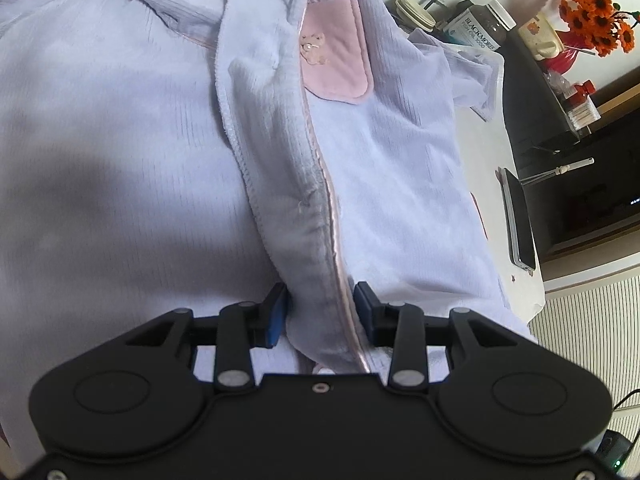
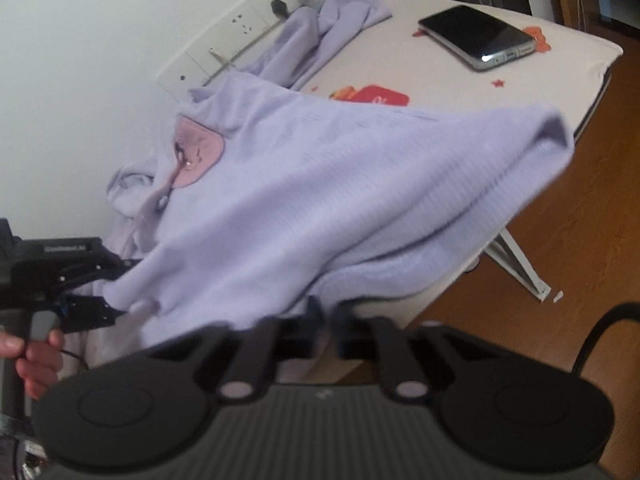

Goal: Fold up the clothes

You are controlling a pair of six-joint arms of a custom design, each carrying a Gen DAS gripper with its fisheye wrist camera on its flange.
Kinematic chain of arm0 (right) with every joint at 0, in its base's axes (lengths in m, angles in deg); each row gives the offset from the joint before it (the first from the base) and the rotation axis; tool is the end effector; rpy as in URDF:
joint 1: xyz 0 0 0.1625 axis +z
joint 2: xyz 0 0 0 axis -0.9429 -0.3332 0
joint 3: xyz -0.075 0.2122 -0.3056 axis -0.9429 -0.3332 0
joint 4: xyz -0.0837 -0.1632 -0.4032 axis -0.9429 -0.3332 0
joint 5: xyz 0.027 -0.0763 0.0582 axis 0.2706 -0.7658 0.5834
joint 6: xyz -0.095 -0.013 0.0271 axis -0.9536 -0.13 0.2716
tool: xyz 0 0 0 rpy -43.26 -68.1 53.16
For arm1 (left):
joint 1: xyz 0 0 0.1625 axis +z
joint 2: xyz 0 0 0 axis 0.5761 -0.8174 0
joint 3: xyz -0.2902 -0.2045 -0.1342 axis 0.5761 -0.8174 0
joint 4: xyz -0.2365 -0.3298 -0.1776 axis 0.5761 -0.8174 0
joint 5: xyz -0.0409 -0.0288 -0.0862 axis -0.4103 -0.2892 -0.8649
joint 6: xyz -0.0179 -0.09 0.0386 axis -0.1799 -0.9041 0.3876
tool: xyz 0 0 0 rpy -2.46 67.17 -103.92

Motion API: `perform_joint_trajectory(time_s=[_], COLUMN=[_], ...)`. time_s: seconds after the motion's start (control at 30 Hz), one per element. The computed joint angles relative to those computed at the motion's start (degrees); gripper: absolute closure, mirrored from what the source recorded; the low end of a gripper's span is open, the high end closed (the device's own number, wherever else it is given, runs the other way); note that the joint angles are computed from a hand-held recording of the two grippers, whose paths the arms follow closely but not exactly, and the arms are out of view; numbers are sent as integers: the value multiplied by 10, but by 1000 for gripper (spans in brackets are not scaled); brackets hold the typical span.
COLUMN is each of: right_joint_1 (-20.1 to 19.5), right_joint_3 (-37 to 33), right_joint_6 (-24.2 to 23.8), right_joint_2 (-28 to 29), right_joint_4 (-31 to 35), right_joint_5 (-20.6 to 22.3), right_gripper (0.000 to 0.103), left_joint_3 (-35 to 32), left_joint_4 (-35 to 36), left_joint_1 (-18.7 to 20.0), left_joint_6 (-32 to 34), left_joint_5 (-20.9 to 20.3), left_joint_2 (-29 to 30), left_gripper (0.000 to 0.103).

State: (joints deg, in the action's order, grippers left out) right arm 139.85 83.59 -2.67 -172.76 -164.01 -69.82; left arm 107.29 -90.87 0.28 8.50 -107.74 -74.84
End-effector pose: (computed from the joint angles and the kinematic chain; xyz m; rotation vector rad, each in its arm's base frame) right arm -0.0002 -0.3809 0.3438 0.0994 -2.7672 0.8731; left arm -0.3378 -0.4704 0.0284 -0.1752 2.7375 -0.6699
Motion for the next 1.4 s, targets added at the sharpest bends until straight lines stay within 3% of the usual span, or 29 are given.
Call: perform_joint_trajectory(time_s=[0.13, 0.23, 0.33, 0.37, 0.43, 0.53, 0.6, 0.63, 0.7, 0.83, 1.03, 1.17, 1.23, 1.3, 1.4], right_joint_1=[23, 14, 24, 25, 14, -13, -11, -1, 16, 8, -8, -19, -27, -35, -49], right_joint_3=[-17, -14, 0, 2, 7, 8, 7, 7, 7, -12, -8, -38, -40, -36, -27], right_joint_6=[-6, 12, 12, 11, -1, -34, -41, -36, -22, 42, 75, 65, 48, 46, 70], right_joint_2=[-18, -39, -35, -42, -64, -104, -96, -81, -47, 4, 16, 6, -2, -6, -2], right_joint_4=[55, 91, 72, 74, 82, 109, 105, 88, 41, 31, -78, 38, 85, 108, 106], right_joint_5=[-62, -81, -148, -149, -123, -3, 31, 26, -2, -17, 33, 53, 60, 59, 75], right_gripper=[99, 99, 102, 102, 99, 97, 88, 83, 83, 83, 83, 82, 73, 66, 65], left_joint_3=[2, 8, 12, 14, 15, 14, 14, 15, 21, 18, -7, -7, -3, -1, -2], left_joint_4=[-7, -7, -4, -7, -9, -10, -20, -29, -63, -107, -98, -78, -74, -70, -72], left_joint_1=[0, 4, 6, 6, 6, 6, 6, 5, 2, -5, -2, 1, 3, 6, 10], left_joint_6=[19, 15, 11, 10, 12, 15, 15, 16, 24, 60, 77, 63, 58, 55, 55], left_joint_5=[-1, -10, -13, -14, -15, -16, -15, -13, -3, 28, 87, 103, 104, 100, 96], left_joint_2=[-3, -6, -9, -11, -13, -13, -13, -12, -12, -8, 9, 12, 10, 7, 7], left_gripper=[66, 66, 66, 66, 66, 66, 68, 70, 91, 92, 92, 92, 92, 92, 92])
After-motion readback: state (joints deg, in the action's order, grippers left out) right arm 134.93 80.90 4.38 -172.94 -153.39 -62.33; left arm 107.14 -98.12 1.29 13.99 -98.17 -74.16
